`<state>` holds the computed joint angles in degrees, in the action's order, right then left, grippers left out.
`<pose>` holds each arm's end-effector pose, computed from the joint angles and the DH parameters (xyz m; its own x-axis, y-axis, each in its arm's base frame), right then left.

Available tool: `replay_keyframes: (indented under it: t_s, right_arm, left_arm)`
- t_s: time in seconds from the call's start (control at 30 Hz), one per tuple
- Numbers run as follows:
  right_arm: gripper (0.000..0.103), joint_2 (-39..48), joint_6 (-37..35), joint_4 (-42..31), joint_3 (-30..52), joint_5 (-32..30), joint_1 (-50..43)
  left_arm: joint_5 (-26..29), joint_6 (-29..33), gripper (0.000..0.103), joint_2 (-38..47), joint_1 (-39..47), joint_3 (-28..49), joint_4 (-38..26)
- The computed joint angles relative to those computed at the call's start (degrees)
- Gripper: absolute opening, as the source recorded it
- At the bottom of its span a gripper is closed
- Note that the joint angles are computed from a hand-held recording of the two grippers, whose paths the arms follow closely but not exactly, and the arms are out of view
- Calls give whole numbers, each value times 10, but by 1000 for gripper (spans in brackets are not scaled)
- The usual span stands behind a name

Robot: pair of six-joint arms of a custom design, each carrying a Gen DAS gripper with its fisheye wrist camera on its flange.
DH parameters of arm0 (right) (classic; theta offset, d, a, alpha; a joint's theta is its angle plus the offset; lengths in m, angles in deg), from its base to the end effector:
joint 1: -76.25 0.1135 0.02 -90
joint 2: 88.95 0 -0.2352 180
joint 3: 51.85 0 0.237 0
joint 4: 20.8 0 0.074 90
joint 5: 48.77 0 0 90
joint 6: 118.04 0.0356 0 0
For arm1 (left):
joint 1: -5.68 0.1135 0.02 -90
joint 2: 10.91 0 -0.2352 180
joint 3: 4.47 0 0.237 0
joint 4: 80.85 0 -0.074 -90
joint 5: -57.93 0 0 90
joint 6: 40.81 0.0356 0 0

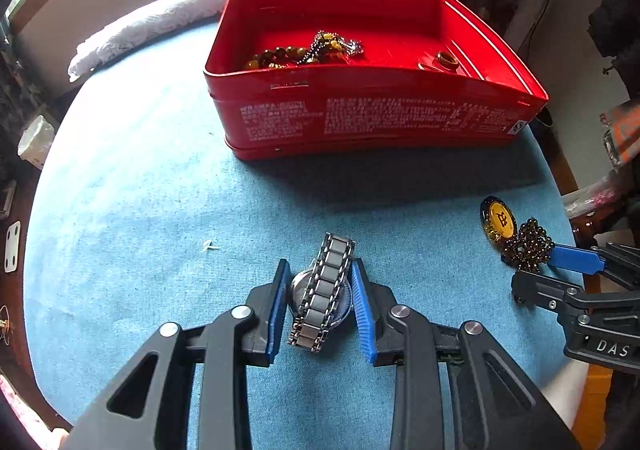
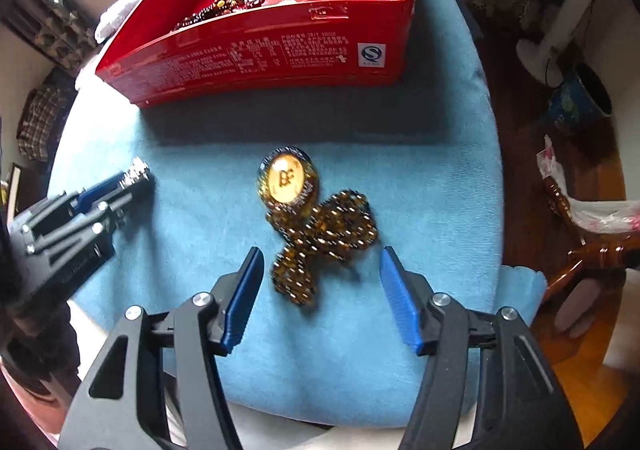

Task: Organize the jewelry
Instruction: 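Grasp the gold medallion bead necklace with the right tool while the left holds the watch, then carry the watch and medallion necklace over the red tin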

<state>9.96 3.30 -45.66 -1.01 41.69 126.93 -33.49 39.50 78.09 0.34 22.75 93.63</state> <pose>0.1567 0.1909 0.0648 -0.9189 -0.3011 -0.2547 -0.3444 0.9274 0.1461 0.1696 -0.0150 0.0387 -0.9195 -0.0831 -0.3842 -0.0723 0.9965 -0.0424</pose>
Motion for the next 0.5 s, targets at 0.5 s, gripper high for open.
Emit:
replay_keyframes:
  t_s: [0.5]
  right_arm:
    - [20,15,3,-16,34,41,32]
  left_arm:
    - [11,6,31,-2,11,-2,2]
